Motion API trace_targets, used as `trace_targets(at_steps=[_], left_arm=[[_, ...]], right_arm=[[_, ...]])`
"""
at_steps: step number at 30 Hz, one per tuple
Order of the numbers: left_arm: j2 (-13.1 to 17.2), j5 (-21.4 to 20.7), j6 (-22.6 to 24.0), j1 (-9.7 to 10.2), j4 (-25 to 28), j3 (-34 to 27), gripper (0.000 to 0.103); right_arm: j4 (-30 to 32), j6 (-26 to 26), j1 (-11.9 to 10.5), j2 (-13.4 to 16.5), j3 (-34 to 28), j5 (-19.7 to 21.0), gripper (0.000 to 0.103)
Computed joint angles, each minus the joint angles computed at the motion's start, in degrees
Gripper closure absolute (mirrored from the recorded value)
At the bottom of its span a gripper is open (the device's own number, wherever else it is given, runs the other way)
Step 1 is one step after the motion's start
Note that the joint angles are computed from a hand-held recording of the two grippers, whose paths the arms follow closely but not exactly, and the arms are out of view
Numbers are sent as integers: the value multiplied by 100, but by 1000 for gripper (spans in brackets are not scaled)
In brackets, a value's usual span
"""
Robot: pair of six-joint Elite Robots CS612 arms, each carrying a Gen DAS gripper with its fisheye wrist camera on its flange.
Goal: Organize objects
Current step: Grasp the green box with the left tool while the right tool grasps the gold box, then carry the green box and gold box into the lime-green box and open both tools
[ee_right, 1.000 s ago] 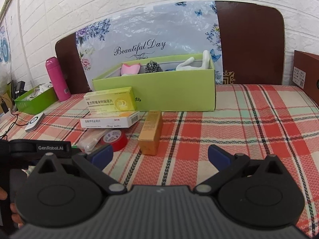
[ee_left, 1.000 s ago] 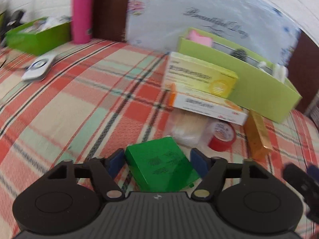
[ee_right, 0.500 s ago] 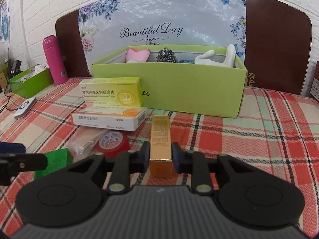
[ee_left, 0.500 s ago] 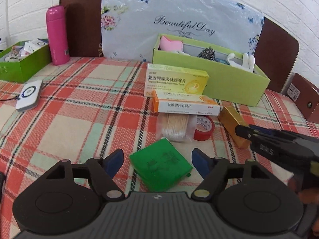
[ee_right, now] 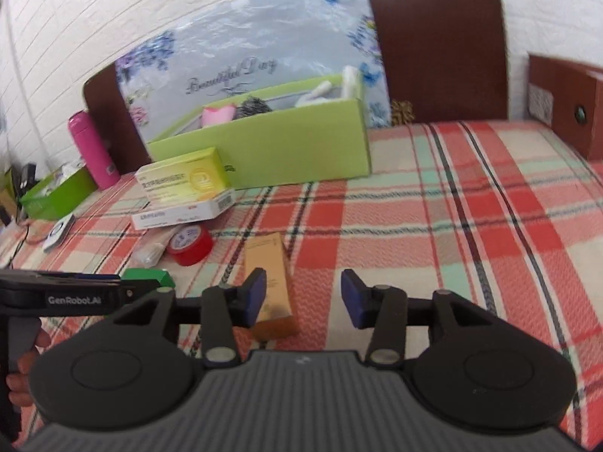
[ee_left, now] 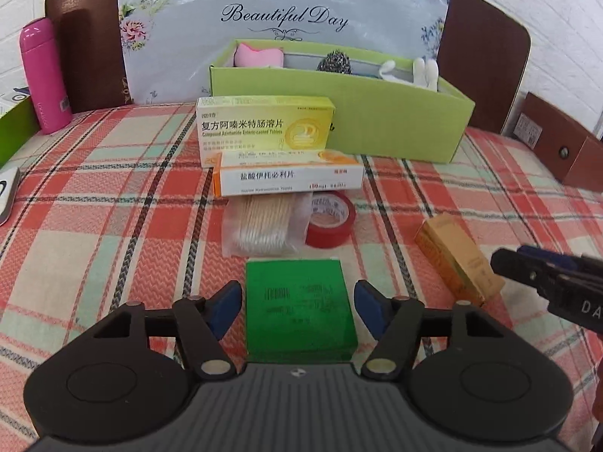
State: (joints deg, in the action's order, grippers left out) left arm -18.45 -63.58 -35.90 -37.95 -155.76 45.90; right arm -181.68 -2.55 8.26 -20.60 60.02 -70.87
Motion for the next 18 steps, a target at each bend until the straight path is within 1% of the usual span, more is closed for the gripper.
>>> trace_targets(at_steps=[1,3,5,7,9,10,11,12,13,15,18], left_arm=[[-22,64,-36,-14,132,14,28],[-65,147,-69,-28,158,97,27],[-67,99,-107,-11,164,96,26],[-27,70,-185,5,282,-4,26],[24,31,-126,13,402,-115,26],[39,10,-59,10,404,-132,26],[46,-33,11,10,338,-119,29],[40,-77,46,9,274,-86,39],[36,-69,83,5,245,-66,39],[0,-102,114,6,249,-23,39],[-120,-259,171,16,-22,159,39]], right_arm=[[22,-193,31,16,-31,-54,59],[101,-480,87,56,-101,-133,59],[165,-644,129,103,-188,-148,59],[199,-825,174,150,-273,-261,59],[224,-950,211,193,-347,-413,59],[291,-1001,216,202,-373,-423,60],[352,-1032,213,202,-379,-388,64],[419,-1063,205,195,-372,-339,67],[493,-1096,201,181,-359,-306,72],[486,-1066,186,140,-285,-264,72],[573,-843,119,33,-177,96,72]])
